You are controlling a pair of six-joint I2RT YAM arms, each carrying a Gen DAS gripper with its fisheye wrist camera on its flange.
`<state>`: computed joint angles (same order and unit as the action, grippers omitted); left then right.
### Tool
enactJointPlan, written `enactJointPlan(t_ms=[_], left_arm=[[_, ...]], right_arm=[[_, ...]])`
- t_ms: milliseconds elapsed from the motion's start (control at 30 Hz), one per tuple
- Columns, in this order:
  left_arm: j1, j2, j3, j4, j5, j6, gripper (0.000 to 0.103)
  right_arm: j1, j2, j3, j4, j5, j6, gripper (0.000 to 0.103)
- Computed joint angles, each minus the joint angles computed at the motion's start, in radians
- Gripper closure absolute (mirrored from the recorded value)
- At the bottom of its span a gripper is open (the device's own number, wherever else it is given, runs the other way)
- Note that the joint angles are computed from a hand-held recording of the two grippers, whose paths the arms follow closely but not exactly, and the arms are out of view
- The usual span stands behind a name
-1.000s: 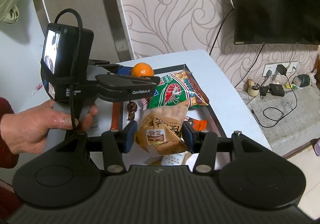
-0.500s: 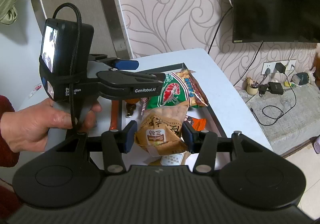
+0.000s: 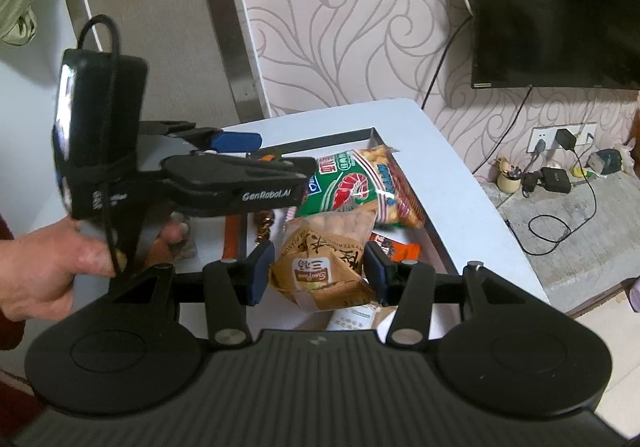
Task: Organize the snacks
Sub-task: 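Open left gripper to drop the orange into the black box, then open right gripper to release the tan peanut bag into the box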
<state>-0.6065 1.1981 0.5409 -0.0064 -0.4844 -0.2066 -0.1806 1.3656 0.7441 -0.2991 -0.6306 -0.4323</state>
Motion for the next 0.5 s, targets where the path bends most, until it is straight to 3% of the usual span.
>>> enactJointPlan(t_ms=[500], left_arm=[[-0.03,-0.173,-0.086,-0.163,-0.061,-0.069,0.041]], right_arm=[[0.064,0.069,-0.014,0.134,0.053,0.073,0.048]])
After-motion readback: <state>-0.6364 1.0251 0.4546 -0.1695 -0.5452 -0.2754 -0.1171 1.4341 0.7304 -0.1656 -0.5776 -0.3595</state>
